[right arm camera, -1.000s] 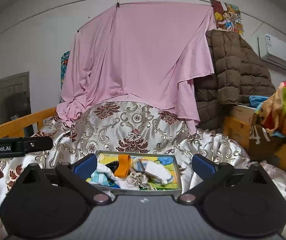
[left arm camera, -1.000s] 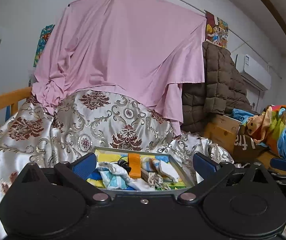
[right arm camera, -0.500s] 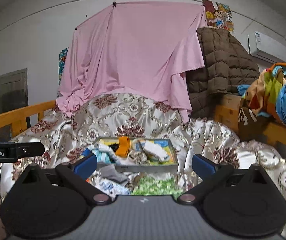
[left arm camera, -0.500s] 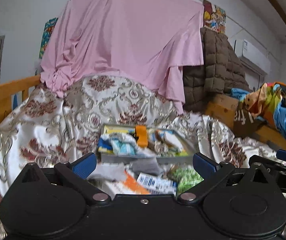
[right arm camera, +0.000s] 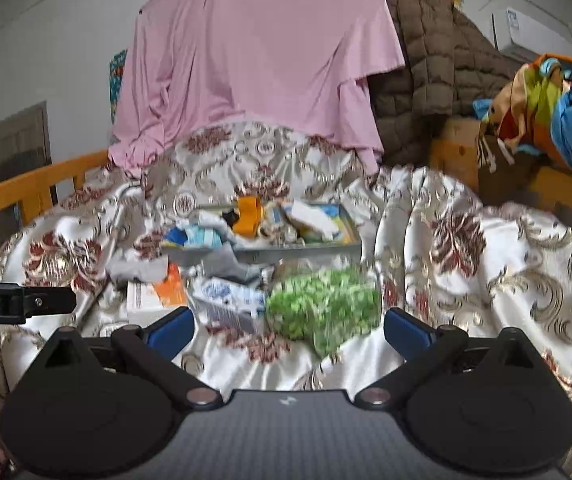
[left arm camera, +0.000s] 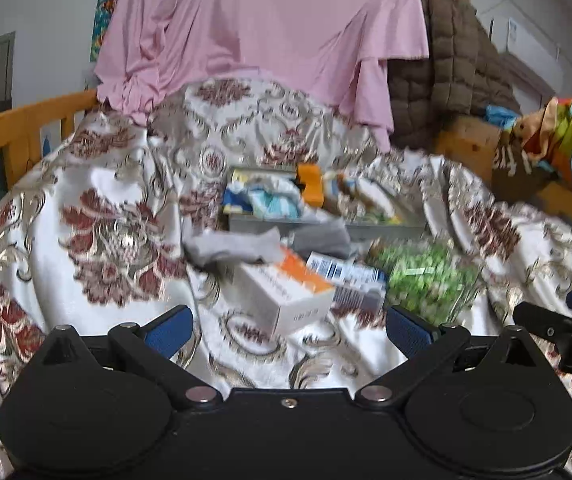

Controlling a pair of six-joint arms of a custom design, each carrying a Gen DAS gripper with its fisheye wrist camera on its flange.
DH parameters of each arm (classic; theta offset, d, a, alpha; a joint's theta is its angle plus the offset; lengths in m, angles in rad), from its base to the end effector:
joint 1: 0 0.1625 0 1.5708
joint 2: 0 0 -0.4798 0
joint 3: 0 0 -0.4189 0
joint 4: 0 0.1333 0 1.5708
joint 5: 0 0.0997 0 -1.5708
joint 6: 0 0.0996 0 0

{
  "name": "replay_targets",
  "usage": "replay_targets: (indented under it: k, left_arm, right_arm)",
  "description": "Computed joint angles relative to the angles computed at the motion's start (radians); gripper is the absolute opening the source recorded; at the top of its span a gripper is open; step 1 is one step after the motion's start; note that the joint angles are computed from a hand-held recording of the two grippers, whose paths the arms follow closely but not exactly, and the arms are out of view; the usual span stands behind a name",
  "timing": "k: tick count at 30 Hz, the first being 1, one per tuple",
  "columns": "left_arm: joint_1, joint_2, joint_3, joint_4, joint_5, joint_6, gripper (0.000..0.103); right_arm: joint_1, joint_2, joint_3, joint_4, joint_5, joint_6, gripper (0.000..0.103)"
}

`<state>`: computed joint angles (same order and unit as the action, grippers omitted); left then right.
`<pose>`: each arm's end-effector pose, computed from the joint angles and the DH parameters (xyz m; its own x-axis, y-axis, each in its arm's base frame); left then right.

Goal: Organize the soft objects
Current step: 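Lift both open tools away from the tray toward the remaining pile, then grasp the grey cloth with the left gripper while the right grasps the grey face mask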

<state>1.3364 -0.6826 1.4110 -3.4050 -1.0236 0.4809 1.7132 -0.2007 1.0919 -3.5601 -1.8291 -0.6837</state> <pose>-0.0071 -0.8266 0.2373 -0.7840 -0.0234 -0.6203 0.5265 0.5042 -0.6845 0.2295 -0.8405 -0.0228 -0.7261 -0.2165 0.6526 -0.6750 0.4049 -0.6168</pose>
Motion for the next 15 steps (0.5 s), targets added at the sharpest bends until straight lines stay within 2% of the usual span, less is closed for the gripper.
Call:
replay_targets:
  k: [7, 15]
  left_arm:
    - [0.0, 0.008, -0.01, 0.07, 0.06, -0.025, 0.102]
    - [-0.003, 0.01, -0.026, 0.157, 0.113, -0.072, 0.102]
  right_arm:
    - [-0.005, 0.004, 0.002, 0.068, -0.049, 0.0, 0.103]
    - [-0.004, 0.015, -0.019, 0.134, -0.069, -0.006, 0.103]
